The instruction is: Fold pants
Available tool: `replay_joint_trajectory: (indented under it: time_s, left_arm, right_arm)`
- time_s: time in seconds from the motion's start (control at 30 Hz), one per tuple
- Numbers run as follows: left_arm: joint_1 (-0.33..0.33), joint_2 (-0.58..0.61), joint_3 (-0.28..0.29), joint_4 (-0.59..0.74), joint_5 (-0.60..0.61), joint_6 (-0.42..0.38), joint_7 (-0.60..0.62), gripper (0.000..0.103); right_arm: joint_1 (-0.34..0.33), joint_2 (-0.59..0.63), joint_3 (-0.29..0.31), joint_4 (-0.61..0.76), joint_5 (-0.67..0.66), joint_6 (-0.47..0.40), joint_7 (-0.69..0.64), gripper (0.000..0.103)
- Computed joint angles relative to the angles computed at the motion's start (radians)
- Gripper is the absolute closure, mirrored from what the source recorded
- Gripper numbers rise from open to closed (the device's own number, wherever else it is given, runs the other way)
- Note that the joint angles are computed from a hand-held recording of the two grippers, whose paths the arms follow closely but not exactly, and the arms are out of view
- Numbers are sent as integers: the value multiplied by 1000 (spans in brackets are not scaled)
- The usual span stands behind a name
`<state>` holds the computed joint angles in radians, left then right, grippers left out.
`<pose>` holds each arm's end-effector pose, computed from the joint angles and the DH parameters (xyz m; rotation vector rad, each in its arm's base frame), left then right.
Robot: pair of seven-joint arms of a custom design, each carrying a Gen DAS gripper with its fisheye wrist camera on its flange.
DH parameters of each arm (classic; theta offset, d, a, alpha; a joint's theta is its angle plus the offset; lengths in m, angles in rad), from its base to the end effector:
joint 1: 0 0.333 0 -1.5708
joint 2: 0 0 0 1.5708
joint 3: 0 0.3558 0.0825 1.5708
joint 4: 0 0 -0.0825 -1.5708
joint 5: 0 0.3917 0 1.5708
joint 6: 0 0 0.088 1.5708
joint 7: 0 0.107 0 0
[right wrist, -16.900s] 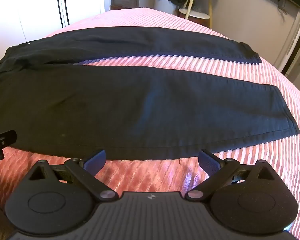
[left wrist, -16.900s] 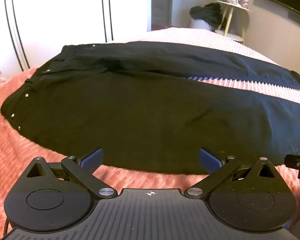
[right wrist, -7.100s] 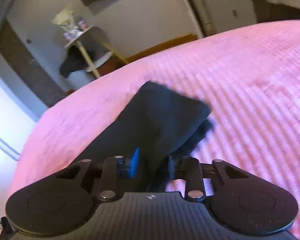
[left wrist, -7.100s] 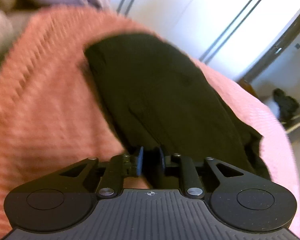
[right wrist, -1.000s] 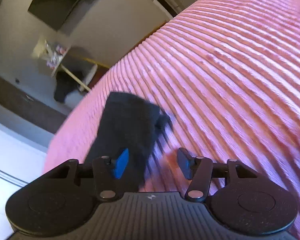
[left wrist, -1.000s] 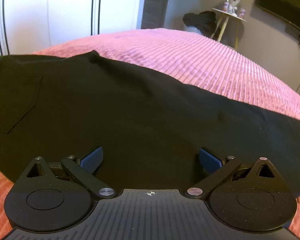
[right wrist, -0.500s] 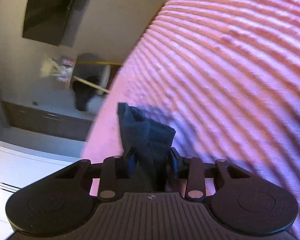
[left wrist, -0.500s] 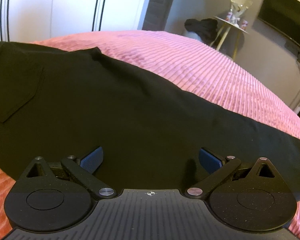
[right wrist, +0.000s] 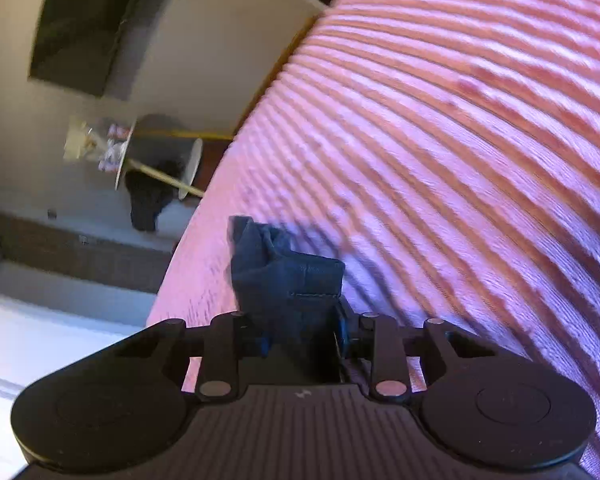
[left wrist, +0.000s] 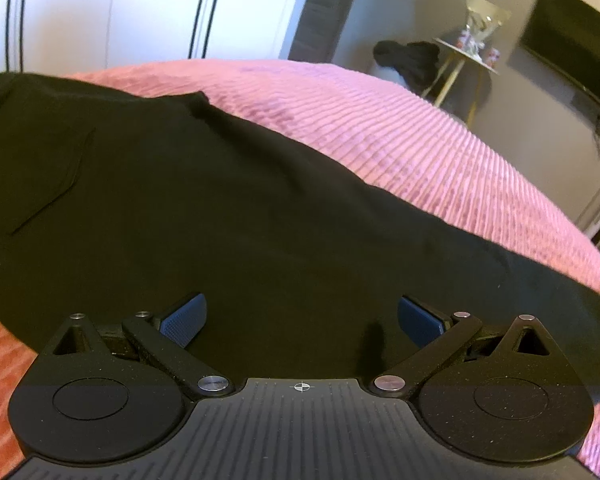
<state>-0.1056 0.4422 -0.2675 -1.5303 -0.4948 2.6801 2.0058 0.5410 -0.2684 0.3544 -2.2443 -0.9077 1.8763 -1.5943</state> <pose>0.7192 -0.2225 0.5220 -1.5324 2.2484 -1.1734 0.3299 0.3362 0.5281 0.3562 2.2228 -0.5361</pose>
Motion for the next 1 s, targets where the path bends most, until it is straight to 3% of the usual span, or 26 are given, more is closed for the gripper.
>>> replay_joint_trajectory:
  time_s: [0.13,0.27,0.4,0.57,0.6,0.63,0.67,0.7,0.77,0.87,1.0]
  left_arm:
    - [4,-7,0,-7,-6,4,-5,0]
    - [18,-15,-18,-16,-41,18,19,0]
    - [37,-23,-40,-24,-100,34,51,0]
    - [83,-39,-66,-27,-244,15,75,0]
    - [84,-42,-62,-30,-262,21,71,0]
    - [77,-47,-53,-38,-267,41,62,0]
    - [65,-51,-38,-46,-252,66,49,0]
    - [53,-55,-24,-55,-232,89,39,0]
    - [56,-56,-27,-58,-224,99,47,0]
    - [92,-43,-67,-33,-286,43,100,0]
    - [107,-19,-77,13,-329,-103,136,0]
  right_arm:
    - [16,88,-1,166,43,-146,-270,76]
    - [64,229,2,390,-102,-276,-523,78]
    - [119,388,-38,596,-302,-141,-709,79]
    - [168,662,-84,914,-387,95,-950,77]
    - [172,717,-87,973,-365,138,-1000,73]
    - [160,752,-81,1007,-327,196,-1051,54]
    - [120,800,-40,1057,-220,265,-1160,42]
    - [116,830,-29,1095,-140,277,-1226,38]
    - [116,829,-29,1083,-87,305,-1248,38]
    - [145,733,-96,967,-113,313,-1115,38]
    - [198,601,-176,815,-93,207,-908,40]
